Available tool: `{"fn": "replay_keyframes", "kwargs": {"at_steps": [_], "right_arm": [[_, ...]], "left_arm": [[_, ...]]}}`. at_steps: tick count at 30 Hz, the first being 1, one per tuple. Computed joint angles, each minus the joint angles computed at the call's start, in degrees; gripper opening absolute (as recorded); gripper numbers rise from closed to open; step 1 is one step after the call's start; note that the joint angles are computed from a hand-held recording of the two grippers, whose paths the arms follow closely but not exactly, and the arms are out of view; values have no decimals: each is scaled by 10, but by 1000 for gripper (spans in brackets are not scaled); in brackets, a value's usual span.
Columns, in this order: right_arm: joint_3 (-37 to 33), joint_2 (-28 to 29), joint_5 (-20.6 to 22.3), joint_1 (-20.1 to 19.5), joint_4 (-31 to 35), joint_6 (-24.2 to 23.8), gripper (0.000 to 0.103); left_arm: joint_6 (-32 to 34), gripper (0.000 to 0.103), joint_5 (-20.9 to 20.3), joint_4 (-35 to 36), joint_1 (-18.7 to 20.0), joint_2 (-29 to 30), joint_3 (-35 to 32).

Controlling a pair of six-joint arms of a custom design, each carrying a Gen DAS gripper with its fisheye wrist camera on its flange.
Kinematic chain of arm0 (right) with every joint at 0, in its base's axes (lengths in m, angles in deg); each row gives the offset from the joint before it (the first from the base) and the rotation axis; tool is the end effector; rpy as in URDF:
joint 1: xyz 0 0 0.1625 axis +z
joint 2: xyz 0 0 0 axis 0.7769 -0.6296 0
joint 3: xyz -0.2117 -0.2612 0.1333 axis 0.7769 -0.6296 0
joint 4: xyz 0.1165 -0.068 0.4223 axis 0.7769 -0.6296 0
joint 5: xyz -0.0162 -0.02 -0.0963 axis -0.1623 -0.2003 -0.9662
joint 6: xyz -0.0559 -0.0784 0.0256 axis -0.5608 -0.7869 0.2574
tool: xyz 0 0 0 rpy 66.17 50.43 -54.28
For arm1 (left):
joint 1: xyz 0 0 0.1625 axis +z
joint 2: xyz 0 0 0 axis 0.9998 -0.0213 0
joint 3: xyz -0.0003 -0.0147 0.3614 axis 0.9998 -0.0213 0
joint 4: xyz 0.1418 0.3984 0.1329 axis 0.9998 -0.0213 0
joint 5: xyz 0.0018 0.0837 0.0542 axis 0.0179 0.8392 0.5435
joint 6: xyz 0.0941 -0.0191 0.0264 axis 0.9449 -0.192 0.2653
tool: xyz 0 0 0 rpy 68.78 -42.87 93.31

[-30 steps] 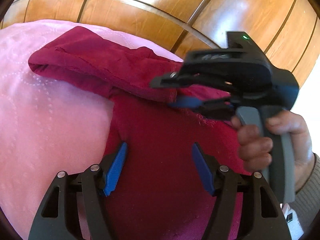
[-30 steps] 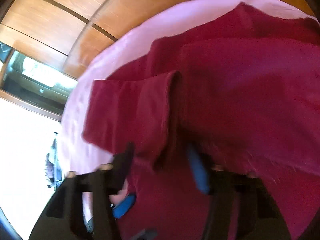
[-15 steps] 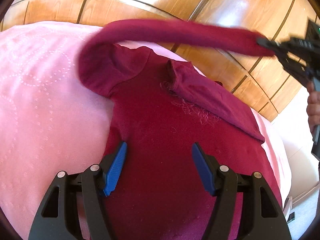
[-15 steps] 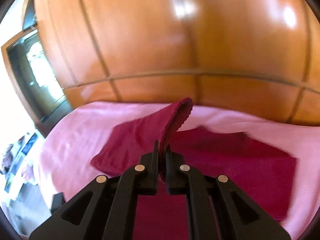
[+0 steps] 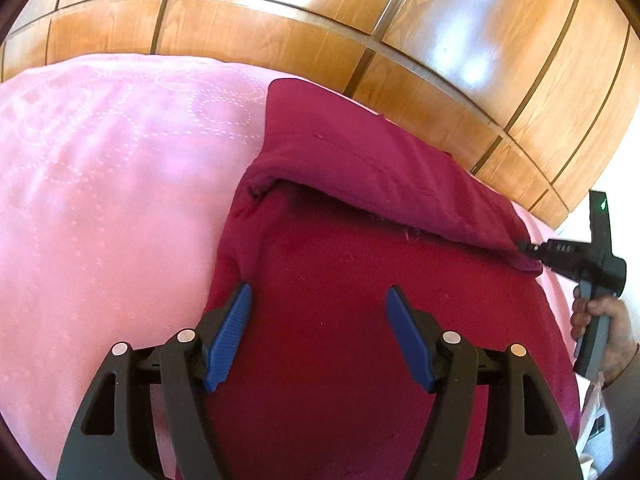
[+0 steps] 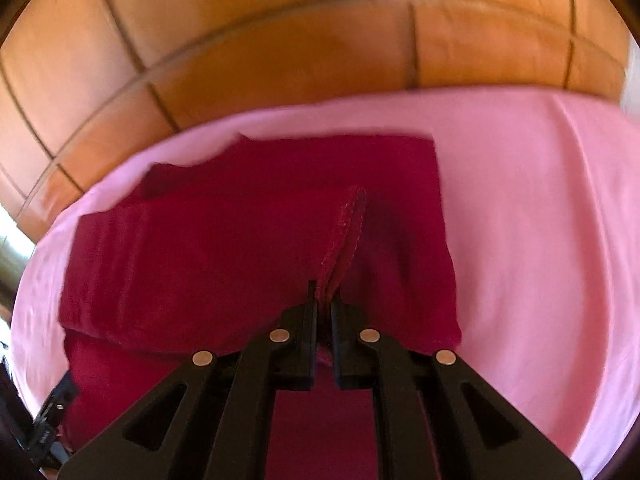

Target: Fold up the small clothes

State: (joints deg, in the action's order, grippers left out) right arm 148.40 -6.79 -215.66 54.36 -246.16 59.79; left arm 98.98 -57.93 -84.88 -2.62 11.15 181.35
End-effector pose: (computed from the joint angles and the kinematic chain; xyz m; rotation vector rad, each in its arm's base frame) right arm 0.2588 -0.6769 -0.0018 -0.0673 -2.4672 0.8085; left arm 0.1172 -0.5950 0.2863 0.4298 2.6431 -0.9067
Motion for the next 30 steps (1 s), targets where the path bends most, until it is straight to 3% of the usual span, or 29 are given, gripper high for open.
{"fn": "replay_keyframes", "kwargs": {"at_steps": [2, 4, 5, 10, 14, 17, 19, 20, 21, 24, 30], "right_arm": [[34, -28, 13, -6, -16, -8, 8], [46, -39, 10, -2, -25, -10, 27], [50, -42, 4, 4, -35, -17, 43], [53, -40, -7, 32, -85, -78, 48], [-1, 1, -5, 40, -56, -103, 62], [-46, 35, -14, 34, -27, -110, 62], [-59, 45, -21, 29, -15, -110, 62], [-70, 55, -29, 25, -11, -115, 62], [-83, 67, -43, 22, -6, -122, 63], [-91, 84, -44, 10, -42, -152, 71], [-100, 105, -61, 11, -87, -196, 76]], "left_arm": [[4, 68, 23, 28, -12, -6, -4], [21, 68, 21, 50, -19, -12, -12], [27, 68, 21, 48, -21, -13, -14], [45, 68, 14, 28, -32, 18, -69], [37, 66, 22, 28, -40, 79, -144], [31, 66, 25, 37, -46, 136, -209], [34, 65, 34, 52, -48, 167, -244], [32, 58, 47, 64, -48, 190, -270], [27, 57, 57, 76, -46, 205, -285], [26, 57, 92, 97, -36, 258, -340], [39, 57, 107, 74, -34, 268, -339]]}}
